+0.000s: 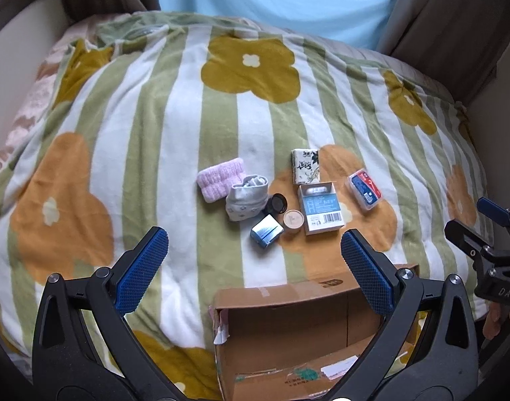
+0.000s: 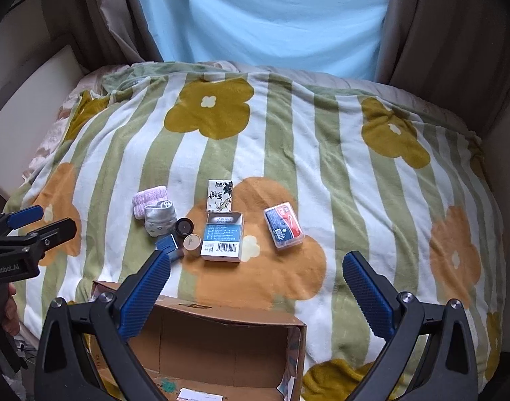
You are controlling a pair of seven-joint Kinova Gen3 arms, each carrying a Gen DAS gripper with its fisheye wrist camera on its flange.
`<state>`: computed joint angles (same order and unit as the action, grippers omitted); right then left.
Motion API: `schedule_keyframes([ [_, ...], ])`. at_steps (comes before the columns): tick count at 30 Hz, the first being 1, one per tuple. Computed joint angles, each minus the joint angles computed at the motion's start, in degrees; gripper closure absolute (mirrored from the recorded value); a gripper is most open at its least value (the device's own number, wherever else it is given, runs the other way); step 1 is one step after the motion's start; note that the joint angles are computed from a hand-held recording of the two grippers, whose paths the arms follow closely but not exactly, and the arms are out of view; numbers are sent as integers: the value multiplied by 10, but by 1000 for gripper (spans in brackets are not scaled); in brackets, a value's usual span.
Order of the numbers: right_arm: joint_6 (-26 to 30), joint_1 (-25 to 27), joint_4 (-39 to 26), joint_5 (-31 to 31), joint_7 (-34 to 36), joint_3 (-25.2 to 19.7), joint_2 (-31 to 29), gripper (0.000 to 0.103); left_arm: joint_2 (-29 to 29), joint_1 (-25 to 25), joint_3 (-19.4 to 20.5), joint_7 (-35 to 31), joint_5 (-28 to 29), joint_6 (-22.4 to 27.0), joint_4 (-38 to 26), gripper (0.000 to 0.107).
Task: Organize objects
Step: 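Grasp the white sock with the left tool while the right grasps the SUPER DEER box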
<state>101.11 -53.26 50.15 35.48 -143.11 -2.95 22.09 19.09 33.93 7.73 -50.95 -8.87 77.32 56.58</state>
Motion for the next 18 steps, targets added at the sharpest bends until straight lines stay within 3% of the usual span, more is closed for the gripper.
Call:
schedule_keyframes([
  [7, -85, 74, 53, -76, 7, 1, 45, 1, 84, -49, -2, -20, 71, -68, 25, 5],
  [12, -133, 116, 75, -121, -11, 12, 84, 1, 147, -70, -4, -31, 109, -86, 16, 9],
  [18, -154, 151, 64, -167, -6, 19, 134, 3, 175, -88, -7, -42, 155, -113, 14, 14],
])
